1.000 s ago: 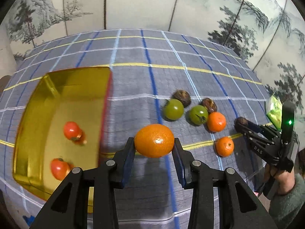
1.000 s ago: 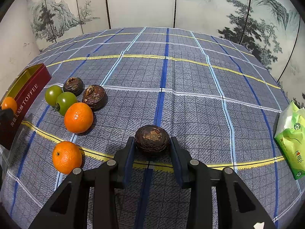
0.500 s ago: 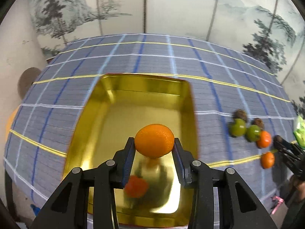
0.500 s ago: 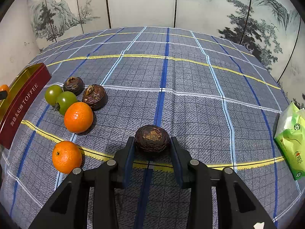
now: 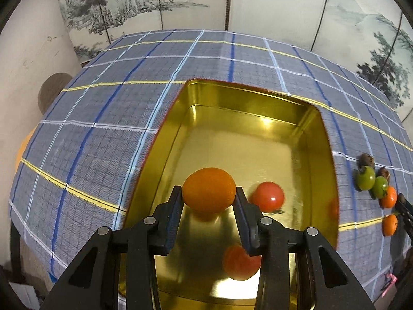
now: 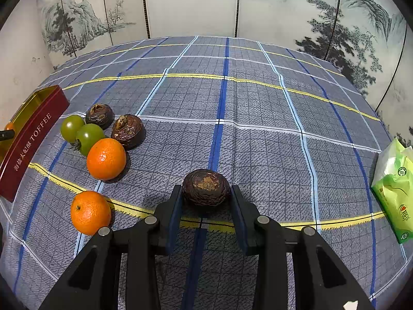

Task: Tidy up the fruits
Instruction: 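Carry the orange into the gold tin and open the left gripper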

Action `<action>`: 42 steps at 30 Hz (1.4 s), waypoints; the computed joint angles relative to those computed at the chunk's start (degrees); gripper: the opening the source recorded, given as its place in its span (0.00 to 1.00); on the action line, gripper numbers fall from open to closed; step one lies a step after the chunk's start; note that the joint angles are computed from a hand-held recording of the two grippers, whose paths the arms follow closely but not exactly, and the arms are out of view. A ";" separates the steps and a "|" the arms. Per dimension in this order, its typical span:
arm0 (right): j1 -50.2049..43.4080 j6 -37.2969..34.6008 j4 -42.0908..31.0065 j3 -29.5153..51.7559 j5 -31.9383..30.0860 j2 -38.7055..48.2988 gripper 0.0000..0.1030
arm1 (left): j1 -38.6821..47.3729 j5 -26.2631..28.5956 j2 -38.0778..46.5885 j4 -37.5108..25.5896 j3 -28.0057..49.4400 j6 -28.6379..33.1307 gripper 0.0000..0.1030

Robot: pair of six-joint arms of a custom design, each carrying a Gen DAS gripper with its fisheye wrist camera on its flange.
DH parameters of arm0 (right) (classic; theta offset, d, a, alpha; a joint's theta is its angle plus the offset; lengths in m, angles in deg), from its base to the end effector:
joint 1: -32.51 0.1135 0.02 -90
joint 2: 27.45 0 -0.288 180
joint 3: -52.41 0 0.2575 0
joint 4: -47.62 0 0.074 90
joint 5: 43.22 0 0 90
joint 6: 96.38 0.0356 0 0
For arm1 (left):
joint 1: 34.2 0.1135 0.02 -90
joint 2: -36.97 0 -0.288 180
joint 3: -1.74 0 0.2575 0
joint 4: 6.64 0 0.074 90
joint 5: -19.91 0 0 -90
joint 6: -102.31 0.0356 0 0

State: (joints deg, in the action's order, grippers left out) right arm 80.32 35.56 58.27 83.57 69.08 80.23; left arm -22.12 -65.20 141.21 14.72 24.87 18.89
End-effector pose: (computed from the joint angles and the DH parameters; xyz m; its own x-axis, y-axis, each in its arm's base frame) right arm 0.1519 0.1474 0.0399 -0.8444 -0.0109 -0.5355 -0.0228 0.9996 0.0156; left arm 0.1823 0.0359 0.0437 -0.8582 -0.0669 -0.5089 -0.0686 0.9975 -0.0154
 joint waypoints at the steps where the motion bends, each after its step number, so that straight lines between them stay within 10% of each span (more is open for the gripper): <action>1: -0.03 -0.04 0.01 0.00 -0.03 0.00 0.33 | 0.35 0.07 0.86 0.17 0.41 0.25 0.39; 37: -0.06 0.19 0.12 -0.01 -0.13 0.46 0.32 | -1.31 -3.59 8.82 4.65 0.58 1.72 0.41; 42: -0.34 -0.04 0.13 -0.02 -0.33 0.54 0.32 | -1.23 -3.33 6.97 5.16 -0.42 1.97 0.59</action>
State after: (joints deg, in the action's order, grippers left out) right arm 79.98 35.53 58.41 83.55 68.75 80.77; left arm -23.35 -68.53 148.18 19.88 24.45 20.85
